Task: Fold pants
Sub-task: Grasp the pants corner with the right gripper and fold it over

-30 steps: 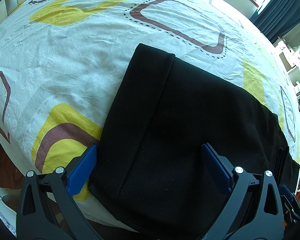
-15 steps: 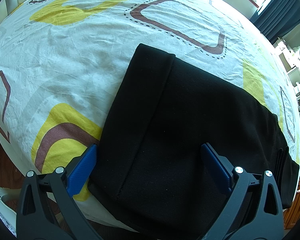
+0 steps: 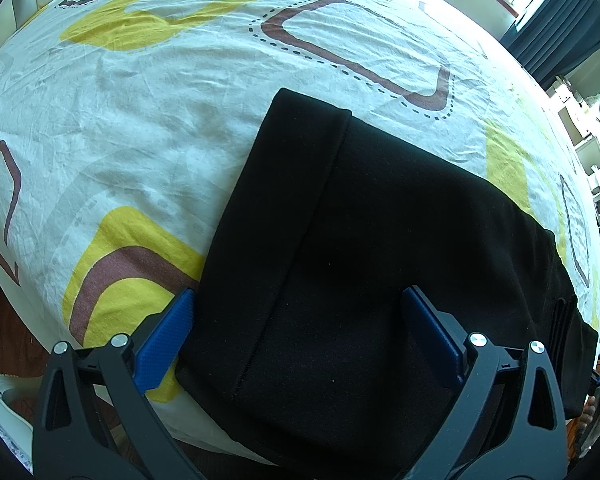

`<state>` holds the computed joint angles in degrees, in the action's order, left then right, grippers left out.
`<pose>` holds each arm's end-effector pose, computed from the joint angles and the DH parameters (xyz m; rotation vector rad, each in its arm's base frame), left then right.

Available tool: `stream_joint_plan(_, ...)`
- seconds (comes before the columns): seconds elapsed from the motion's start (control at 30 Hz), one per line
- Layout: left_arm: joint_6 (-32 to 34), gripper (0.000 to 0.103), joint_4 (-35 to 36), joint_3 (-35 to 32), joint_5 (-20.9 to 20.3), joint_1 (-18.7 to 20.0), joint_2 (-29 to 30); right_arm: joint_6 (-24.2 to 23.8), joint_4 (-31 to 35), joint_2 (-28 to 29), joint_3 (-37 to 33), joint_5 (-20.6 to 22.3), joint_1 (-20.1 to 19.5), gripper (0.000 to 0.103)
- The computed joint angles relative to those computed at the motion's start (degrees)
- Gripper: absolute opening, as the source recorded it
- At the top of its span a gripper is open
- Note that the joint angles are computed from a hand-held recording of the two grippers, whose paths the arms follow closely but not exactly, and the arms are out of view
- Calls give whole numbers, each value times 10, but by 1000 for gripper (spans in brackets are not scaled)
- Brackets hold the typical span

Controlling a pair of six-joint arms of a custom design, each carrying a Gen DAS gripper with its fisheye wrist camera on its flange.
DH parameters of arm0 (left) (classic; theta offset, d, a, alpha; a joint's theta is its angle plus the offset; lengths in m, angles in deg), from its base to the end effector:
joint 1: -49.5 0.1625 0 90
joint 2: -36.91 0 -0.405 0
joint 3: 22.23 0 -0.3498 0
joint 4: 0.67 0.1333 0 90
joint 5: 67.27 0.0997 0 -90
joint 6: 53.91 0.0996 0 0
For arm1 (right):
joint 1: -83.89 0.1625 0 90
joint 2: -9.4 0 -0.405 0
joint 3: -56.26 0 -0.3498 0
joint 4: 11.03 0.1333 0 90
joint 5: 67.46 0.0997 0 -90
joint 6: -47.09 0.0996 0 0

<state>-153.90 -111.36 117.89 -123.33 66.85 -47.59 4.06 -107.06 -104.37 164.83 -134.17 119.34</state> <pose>-0.2021 -0.2611 0.1521 -0.3457 2.4030 -0.6871 -0.1448 -0.3151 0.4945 0.2366 2.9411 -0.6484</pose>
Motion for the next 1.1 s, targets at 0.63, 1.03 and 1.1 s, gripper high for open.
stream_joint_plan(0.63, -1, 101, 1, 0, 0, -1, 0, -172, 242, -55, -21, 7, -150, 64)
stream_joint_plan(1.03, -1, 101, 2, 1, 0, 0, -1, -210, 128, -162, 52, -10, -180, 43)
stream_joint_plan(1.1, -1, 101, 2, 0, 0, 0, 0, -198, 69, -213, 79, 0, -174, 63)
